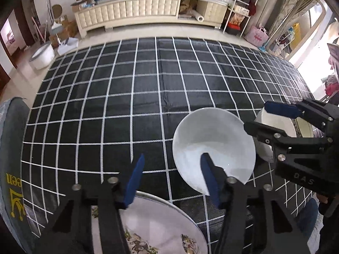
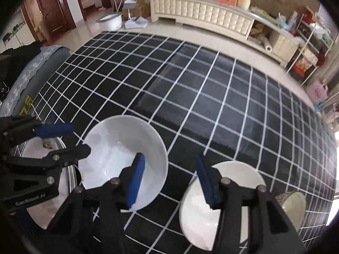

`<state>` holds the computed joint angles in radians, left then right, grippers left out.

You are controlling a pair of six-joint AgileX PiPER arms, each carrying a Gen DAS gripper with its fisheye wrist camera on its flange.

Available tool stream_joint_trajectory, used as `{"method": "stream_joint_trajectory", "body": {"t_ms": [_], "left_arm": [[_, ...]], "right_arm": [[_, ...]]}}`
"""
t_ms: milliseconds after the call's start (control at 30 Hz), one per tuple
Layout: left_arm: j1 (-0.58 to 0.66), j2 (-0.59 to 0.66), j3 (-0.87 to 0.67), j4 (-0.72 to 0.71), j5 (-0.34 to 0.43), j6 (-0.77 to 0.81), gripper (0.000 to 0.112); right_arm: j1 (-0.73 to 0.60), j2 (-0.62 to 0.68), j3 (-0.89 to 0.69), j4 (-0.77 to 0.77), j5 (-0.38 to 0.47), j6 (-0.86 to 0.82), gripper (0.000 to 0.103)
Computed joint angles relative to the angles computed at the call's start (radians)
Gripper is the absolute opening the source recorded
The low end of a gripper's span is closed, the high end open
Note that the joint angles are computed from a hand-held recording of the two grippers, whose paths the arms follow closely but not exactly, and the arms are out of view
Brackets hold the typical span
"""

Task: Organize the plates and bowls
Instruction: 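Move the left gripper to the rim of the plain white bowl, then close the left gripper on the plain white bowl rim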

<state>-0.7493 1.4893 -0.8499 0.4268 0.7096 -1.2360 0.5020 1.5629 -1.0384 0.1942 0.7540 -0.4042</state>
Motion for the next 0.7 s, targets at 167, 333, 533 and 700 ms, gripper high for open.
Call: {"method": "stream_joint_trajectory", "body": {"t_ms": [167, 333, 533, 700], "left_arm": [[0.035, 0.05, 0.003, -0.08, -0.035, 0.081, 0.029], [0.026, 0.062, 0.018, -0.08, -0.068, 0.072, 0.024], [0.017, 0.094, -0.002, -0.094, -0.081, 0.088, 0.011], [0.007, 0.105, -0.016, -0.089, -0.07, 0.071, 0.011]], "right_arm": [[0.007, 0.029, 0.01, -0.009, -0.005, 0.01, 0.034], [0.021, 0.053, 0.021, -0.014, -0.012, 0.025, 0.02], [0.019, 0.031, 0.052, 0.02, -0.032, 0.039, 0.012], [0.013, 0.002, 0.066, 0.034, -0.037, 0.079, 0.011]]}}
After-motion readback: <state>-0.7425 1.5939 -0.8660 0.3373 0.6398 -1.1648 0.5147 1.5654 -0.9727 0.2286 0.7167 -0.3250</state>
